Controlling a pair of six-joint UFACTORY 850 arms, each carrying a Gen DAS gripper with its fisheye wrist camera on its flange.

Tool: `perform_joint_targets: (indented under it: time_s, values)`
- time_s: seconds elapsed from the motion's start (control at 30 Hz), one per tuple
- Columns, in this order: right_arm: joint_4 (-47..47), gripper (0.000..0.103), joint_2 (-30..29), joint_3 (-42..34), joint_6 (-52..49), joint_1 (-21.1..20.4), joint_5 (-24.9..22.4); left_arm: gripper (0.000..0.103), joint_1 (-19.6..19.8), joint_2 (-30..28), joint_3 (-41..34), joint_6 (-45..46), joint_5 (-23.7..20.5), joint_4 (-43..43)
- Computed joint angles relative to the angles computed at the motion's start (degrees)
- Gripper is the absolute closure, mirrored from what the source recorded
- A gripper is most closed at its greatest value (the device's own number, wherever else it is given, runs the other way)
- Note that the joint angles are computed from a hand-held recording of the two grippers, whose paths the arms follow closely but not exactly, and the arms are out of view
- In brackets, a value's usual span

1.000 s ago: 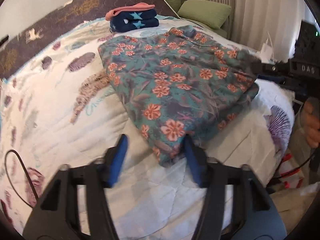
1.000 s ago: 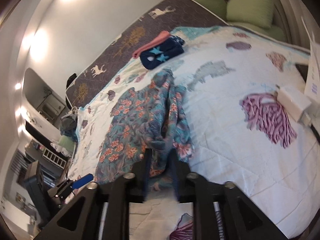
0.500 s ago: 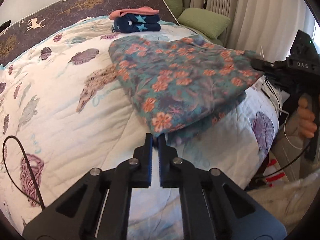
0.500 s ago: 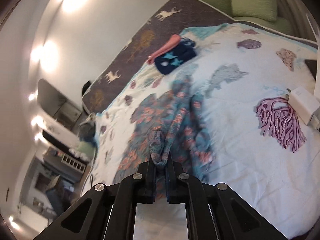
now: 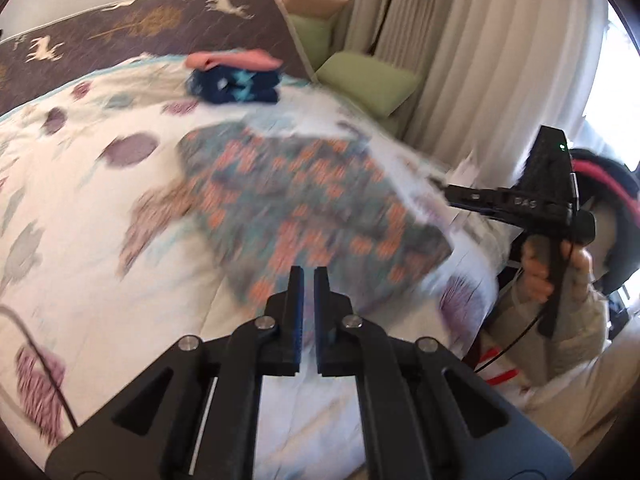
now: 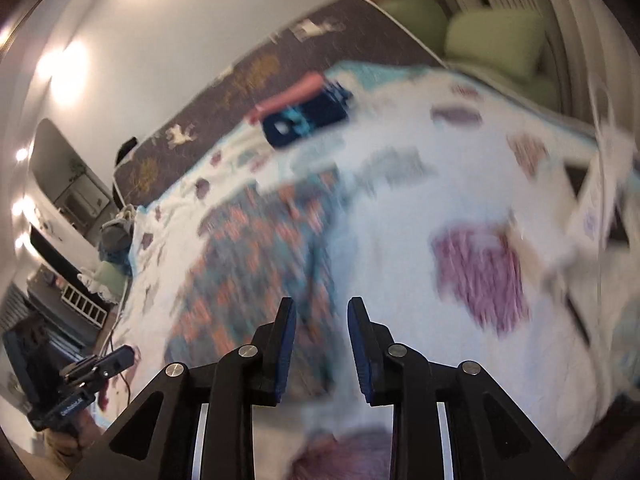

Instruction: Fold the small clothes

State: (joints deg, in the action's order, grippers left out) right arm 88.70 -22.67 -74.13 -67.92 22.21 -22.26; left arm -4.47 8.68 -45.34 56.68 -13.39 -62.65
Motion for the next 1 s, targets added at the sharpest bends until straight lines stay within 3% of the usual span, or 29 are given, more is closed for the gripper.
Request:
perform_joint_targets:
  time_s: [0.1, 0.17, 0.23, 0.3, 0.33, 0.4, 0.5, 0.53, 0.6, 0.67, 0.73, 0.77, 0.83, 0.9, 1.0]
  values:
    - [-0.92, 0.078, -3.45, -6.29, -2.46, 1.63, -0.18, 0.099, -0.41, -6.01, -3.61, 3.6, -0.68, -4.02]
    - [-8.23, 0.079, -7.45, -12.28, 3.63, 2.4, -1.35, 0.098, -0.34, -10.73, -5.94, -5.99, -1.18, 4.98]
    - [-14.08, 0.08, -12.7, -19.29, 9.78, 2.43, -6.31, 0.098, 0.05, -13.65, -6.84, -12.71, -2.19, 9.24]
    - [-25.59, 0.08, -18.59, -27.41, 20.23, 2.73, -8.22, 0.098, 1.98, -13.91, -6.89, -10.06, -5.58, 3.91]
    - [-31.58, 0.084, -20.38, -29.46, 25.85, 3.34, -5.67, 0.098, 3.03, -14.04, -6.84, -6.82, -7.42, 0.1]
    - [-41.78, 0.1, -26.24, -36.03, 35.5, 3.07, -4.13, 0.098, 4.06, -14.21, -7.02, -5.62, -9.31, -1.56]
    - [-40.15, 0.103, -30.93, -43.01, 42.45, 0.63, -9.8, 0.098, 3.73, -13.91, -7.11, -6.42, -8.73, 0.63]
    - [-39.7, 0.101, -29.81, -41.71, 42.84, 0.44, -8.79, 0.098, 3.42, -13.71, -7.15, -7.18, -8.33, 1.86]
    - [-43.52, 0.096, -25.09, -35.4, 42.86, 1.37, -1.84, 0.097, 3.19, -13.34, -7.38, -9.33, -8.6, 3.82]
    - [-40.14, 0.083, -21.39, -30.83, 37.07, 1.1, -1.76, 0.087, 3.68, -13.09, -7.74, -8.89, -10.08, 2.98]
    - [-32.32, 0.036, -18.85, -26.89, 29.02, 0.06, -4.46, 0.065, 4.17, -12.07, -7.13, -5.68, -9.8, -0.32]
    - [-28.52, 0.028, -17.49, -24.65, 24.77, -0.42, -5.47, 0.06, 4.24, -11.54, -6.9, -4.85, -9.17, -1.14]
    - [-25.38, 0.024, -15.99, -22.15, 19.42, -1.21, -8.33, 0.049, 4.32, -11.07, -6.78, -4.08, -8.0, -1.8]
    - [-27.42, 0.024, -16.76, -22.92, 20.69, -1.1, -9.76, 0.042, 4.08, -11.06, -7.3, -9.14, -4.94, 2.92]
    - [-30.16, 0.024, -18.81, -25.19, 25.41, -1.09, -12.66, 0.041, 5.35, -11.5, -7.91, -11.5, -4.68, 3.86]
